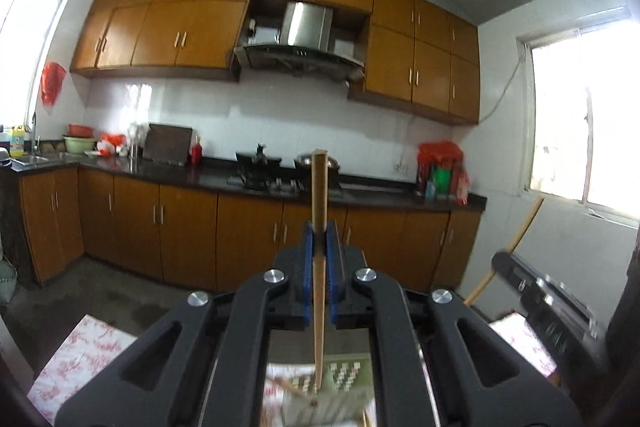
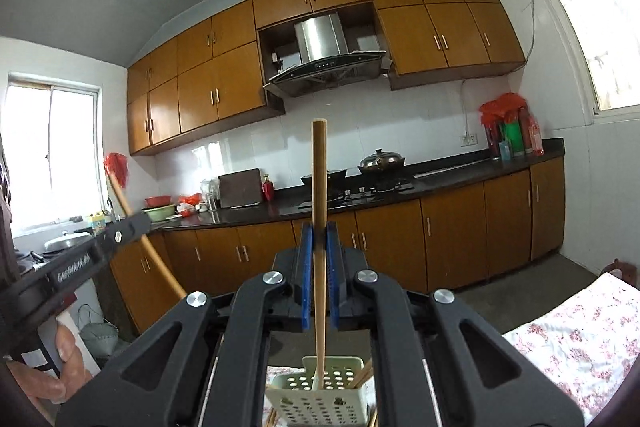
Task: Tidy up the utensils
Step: 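Lift the left tool's chopstick into the green holder while the right tool inserts its own, then open both tools to drop the chopsticks into the holder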
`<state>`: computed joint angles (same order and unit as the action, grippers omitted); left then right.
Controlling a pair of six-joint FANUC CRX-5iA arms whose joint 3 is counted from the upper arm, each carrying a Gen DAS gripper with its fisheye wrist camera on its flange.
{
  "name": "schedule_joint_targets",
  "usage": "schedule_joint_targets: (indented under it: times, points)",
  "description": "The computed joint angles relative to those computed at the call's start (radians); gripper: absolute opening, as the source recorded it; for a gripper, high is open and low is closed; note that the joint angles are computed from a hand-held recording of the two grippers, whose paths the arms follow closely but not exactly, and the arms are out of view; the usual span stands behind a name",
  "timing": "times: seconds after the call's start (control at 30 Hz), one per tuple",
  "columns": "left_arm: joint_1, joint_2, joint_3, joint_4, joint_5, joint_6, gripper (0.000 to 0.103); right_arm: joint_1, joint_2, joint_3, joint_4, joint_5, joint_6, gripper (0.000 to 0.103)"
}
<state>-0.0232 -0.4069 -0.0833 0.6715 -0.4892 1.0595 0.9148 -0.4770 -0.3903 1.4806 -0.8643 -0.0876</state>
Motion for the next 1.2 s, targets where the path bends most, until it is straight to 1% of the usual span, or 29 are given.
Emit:
schedule_joint_targets:
  times: [0.07,0.17,0.2,0.27,0.3,0.4,0.47,0.5,0.53,0.57,0.6,0.67,0.73,0.77,0.8,0.87,0.9,0.93,0.97,1.0,1.03,1.07,1.1,1.13,1.17,1.2]
  points:
    - [-0.041,0.023,-0.007,-0.038,0.075,0.021,0.008,-0.033,0.011,-0.007,-0.010,0.028,-0.010,0.008]
    - [-0.072,0.056,-0.014,-0.072,0.133,0.050,0.008,-0.060,0.019,-0.015,-0.024,0.051,-0.019,0.008]
    - [-0.077,0.068,-0.013,-0.082,0.131,0.065,0.008,-0.063,0.023,-0.016,-0.031,0.054,-0.019,0.008]
    - [-0.080,0.083,-0.023,-0.063,0.126,0.052,0.008,-0.072,0.026,-0.024,-0.055,0.062,-0.007,0.008]
    - [-0.079,0.090,-0.024,-0.077,0.114,0.067,0.008,-0.071,0.030,-0.019,-0.068,0.061,0.003,0.008]
    - [-0.067,0.095,-0.045,-0.047,0.086,0.049,0.008,-0.064,0.026,-0.023,-0.129,0.071,0.033,0.008]
    - [-0.056,0.091,-0.060,-0.019,0.076,0.029,0.010,-0.052,0.020,-0.025,-0.150,0.067,0.033,0.009]
    - [-0.051,0.086,-0.065,-0.012,0.073,0.023,0.012,-0.044,0.018,-0.021,-0.161,0.064,0.042,0.012]
    - [-0.046,0.079,-0.075,0.012,0.074,0.001,0.016,-0.030,0.018,-0.014,-0.164,0.050,0.048,0.015]
    - [-0.041,0.067,-0.092,0.039,0.078,-0.025,0.021,-0.021,0.014,-0.014,-0.158,0.040,0.049,0.025]
    - [-0.038,0.055,-0.100,0.057,0.083,-0.041,0.023,-0.013,0.008,-0.016,-0.145,0.030,0.047,0.033]
    - [-0.027,0.025,-0.127,0.108,0.088,-0.085,0.028,0.018,-0.009,-0.018,-0.120,-0.005,0.050,0.034]
    - [-0.004,-0.011,-0.152,0.154,0.073,-0.121,0.031,0.046,-0.028,-0.023,-0.111,-0.039,0.059,0.034]
    - [0.010,-0.032,-0.163,0.163,0.062,-0.126,0.033,0.082,-0.046,-0.030,-0.104,-0.084,0.063,0.034]
    - [0.037,-0.060,-0.175,0.166,0.038,-0.129,0.034,0.102,-0.057,-0.037,-0.105,-0.110,0.067,0.034]
    - [0.083,-0.102,-0.198,0.170,-0.010,-0.132,0.038,0.182,-0.090,-0.059,-0.115,-0.216,0.076,0.034]
    - [0.126,-0.134,-0.218,0.163,-0.048,-0.129,0.040,0.222,-0.102,-0.069,-0.129,-0.275,0.080,0.034]
    - [0.157,-0.156,-0.232,0.155,-0.076,-0.124,0.042,0.242,-0.108,-0.075,-0.148,-0.311,0.084,0.034]
    - [0.196,-0.175,-0.245,0.147,-0.114,-0.119,0.043,0.283,-0.118,-0.084,-0.186,-0.373,0.085,0.034]
    - [0.243,-0.197,-0.263,0.130,-0.160,-0.110,0.043,0.307,-0.124,-0.088,-0.236,-0.413,0.086,0.034]
    - [0.289,-0.214,-0.277,0.100,-0.209,-0.091,0.043,0.322,-0.131,-0.092,-0.306,-0.434,0.092,0.034]
    - [0.325,-0.225,-0.290,0.068,-0.254,-0.071,0.043,0.328,-0.138,-0.094,-0.417,-0.439,0.111,0.034]
    - [0.357,-0.227,-0.303,0.048,-0.307,-0.064,0.043,0.321,-0.132,-0.090,-0.510,-0.440,0.129,0.031]
    - [0.381,-0.223,-0.311,0.026,-0.355,-0.060,0.043,0.307,-0.127,-0.088,-0.594,-0.428,0.147,0.029]
    - [0.396,-0.211,-0.311,-0.009,-0.410,-0.050,0.043,0.296,-0.125,-0.090,-0.659,-0.410,0.160,0.024]
    - [0.403,-0.198,-0.314,-0.040,-0.459,-0.046,0.043,0.274,-0.116,-0.092,-0.746,-0.374,0.181,0.023]
